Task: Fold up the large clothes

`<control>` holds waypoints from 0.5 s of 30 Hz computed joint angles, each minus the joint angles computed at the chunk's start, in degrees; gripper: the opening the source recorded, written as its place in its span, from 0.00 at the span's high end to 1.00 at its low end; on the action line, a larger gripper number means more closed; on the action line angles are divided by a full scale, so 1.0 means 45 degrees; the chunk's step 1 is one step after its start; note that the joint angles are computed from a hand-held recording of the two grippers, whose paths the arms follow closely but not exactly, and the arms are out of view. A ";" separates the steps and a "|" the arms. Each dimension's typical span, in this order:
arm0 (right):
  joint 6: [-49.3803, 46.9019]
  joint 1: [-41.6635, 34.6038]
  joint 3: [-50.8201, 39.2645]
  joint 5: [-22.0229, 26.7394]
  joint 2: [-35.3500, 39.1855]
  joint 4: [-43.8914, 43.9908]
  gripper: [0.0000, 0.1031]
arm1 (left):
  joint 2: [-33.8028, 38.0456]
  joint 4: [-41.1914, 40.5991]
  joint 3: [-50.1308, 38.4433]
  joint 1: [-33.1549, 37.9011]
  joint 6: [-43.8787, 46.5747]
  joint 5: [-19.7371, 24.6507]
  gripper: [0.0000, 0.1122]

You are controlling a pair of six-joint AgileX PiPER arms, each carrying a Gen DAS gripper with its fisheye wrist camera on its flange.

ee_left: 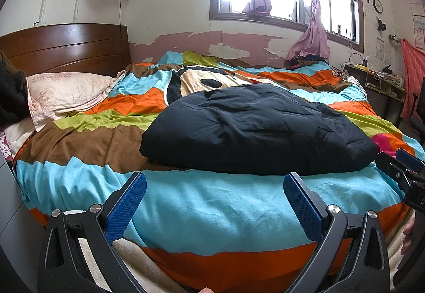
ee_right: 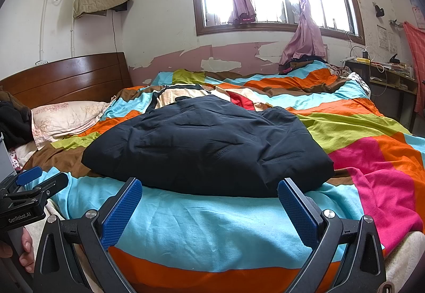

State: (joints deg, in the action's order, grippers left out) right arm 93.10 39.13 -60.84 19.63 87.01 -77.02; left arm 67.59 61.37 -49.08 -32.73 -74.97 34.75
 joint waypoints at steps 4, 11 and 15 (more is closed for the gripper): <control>0.0022 0.0000 0.0011 -0.0002 -0.0004 -0.0020 0.00 | -0.0001 -0.0066 -0.0009 0.0013 0.0015 -0.0012 0.10; 0.0090 0.0004 0.0033 0.0007 -0.0018 -0.0085 0.00 | -0.0165 -0.1047 0.0038 0.0445 0.0890 -0.0753 0.10; 0.0031 -0.0018 0.0010 -0.0016 -0.0002 -0.0036 0.00 | -0.0032 -0.0951 -0.0078 0.0279 0.0533 -0.0230 0.10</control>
